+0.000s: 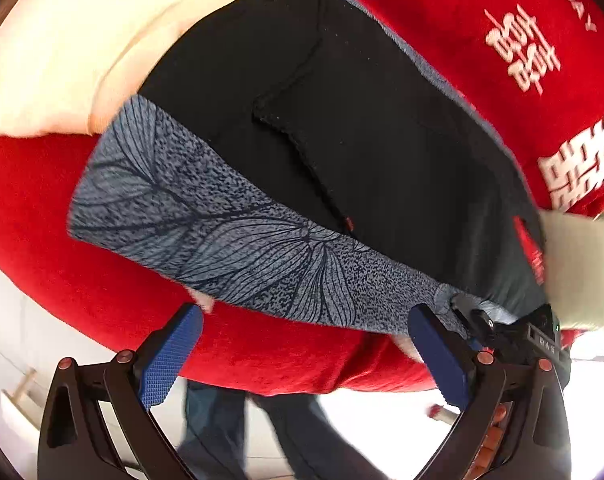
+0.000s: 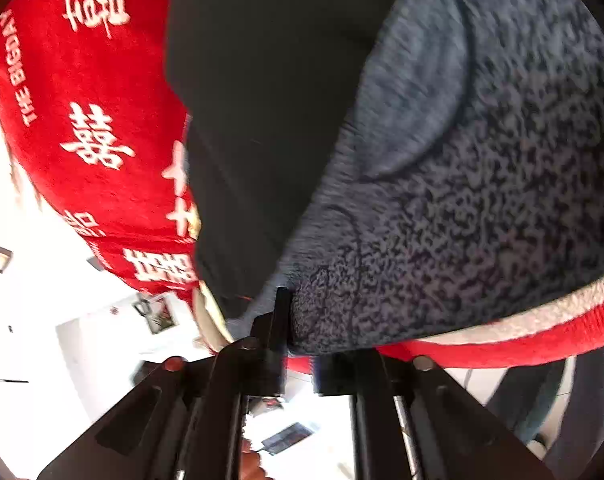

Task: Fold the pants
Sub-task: 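Close both grippers on the grey patterned band edge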

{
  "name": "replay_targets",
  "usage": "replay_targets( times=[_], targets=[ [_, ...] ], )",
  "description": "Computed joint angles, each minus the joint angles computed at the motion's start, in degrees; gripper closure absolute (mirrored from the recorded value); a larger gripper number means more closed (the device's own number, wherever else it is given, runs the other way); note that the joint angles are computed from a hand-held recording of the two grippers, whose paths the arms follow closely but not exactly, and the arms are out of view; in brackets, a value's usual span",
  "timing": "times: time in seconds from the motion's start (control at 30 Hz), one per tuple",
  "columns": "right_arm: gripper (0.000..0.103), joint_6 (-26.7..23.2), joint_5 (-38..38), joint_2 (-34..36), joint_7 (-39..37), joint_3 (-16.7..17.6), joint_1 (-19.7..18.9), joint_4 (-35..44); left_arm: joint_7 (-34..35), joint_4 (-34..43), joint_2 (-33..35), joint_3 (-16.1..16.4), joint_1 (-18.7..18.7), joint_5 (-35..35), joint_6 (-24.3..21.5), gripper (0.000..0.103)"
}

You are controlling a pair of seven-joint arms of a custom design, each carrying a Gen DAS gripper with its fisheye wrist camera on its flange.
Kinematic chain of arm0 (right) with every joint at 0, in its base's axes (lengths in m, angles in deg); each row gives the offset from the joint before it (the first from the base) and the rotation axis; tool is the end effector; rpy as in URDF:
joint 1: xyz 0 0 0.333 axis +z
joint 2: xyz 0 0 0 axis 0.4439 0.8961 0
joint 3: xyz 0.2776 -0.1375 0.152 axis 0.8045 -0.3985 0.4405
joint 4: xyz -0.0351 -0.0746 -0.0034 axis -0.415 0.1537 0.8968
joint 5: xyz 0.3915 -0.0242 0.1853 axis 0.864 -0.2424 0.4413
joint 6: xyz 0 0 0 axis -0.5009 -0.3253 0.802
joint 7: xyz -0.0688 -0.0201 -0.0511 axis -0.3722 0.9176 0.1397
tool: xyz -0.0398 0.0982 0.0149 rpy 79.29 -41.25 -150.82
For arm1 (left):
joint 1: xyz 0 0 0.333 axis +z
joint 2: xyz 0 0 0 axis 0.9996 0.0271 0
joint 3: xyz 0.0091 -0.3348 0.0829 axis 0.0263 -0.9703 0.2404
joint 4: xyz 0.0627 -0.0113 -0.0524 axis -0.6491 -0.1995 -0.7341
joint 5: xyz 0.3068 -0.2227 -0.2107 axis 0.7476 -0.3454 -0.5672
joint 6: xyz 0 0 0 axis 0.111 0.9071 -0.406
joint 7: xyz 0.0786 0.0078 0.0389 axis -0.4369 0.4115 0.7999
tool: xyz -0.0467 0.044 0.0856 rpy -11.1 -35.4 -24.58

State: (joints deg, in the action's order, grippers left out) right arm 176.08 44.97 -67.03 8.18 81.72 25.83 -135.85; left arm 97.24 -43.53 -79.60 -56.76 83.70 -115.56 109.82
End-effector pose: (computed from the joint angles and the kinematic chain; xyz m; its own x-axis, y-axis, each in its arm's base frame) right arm 0.5635 -0.0032 0.4365 -0.4930 -0.2539 -0.8322 -0.8146 0.4706 0.3390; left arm 0.5754 -0.1366 0.4811 0.3577 -0.8169 0.4525 -0.9074 -0.4186 -0.0384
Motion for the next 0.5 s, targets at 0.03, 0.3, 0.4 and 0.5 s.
replay_targets(
  times=[0.03, 0.3, 0.4, 0.5],
  targets=[
    [0.095, -0.5, 0.0, -0.2, -0.5, -0.1, -0.1, 0.3, 0.0, -0.2, -0.1, 0.1, 0.0, -1.3, 0.6, 0.0],
    [0.095, -2.8, -2.6, 0.3, 0.7, -0.1, -0.2, 4.3, 0.1, 2.2, 2.7, 0.7, 1.0, -7.8, 2.2, 0.068],
    [0.095, -3.7, -7.4, 1.4, 1.4, 0.2, -0.2, 7.7, 0.1, 3.6, 2.4, 0.5, 1.4, -5.7, 1.4, 0.082],
    [0.095, -6.1, -9.8, 3.7, 1.6, 0.3, -0.6, 13.3, -0.9, 7.9, 2.9, 0.2, 1.4, -1.7, 0.1, 0.082]
  ],
)
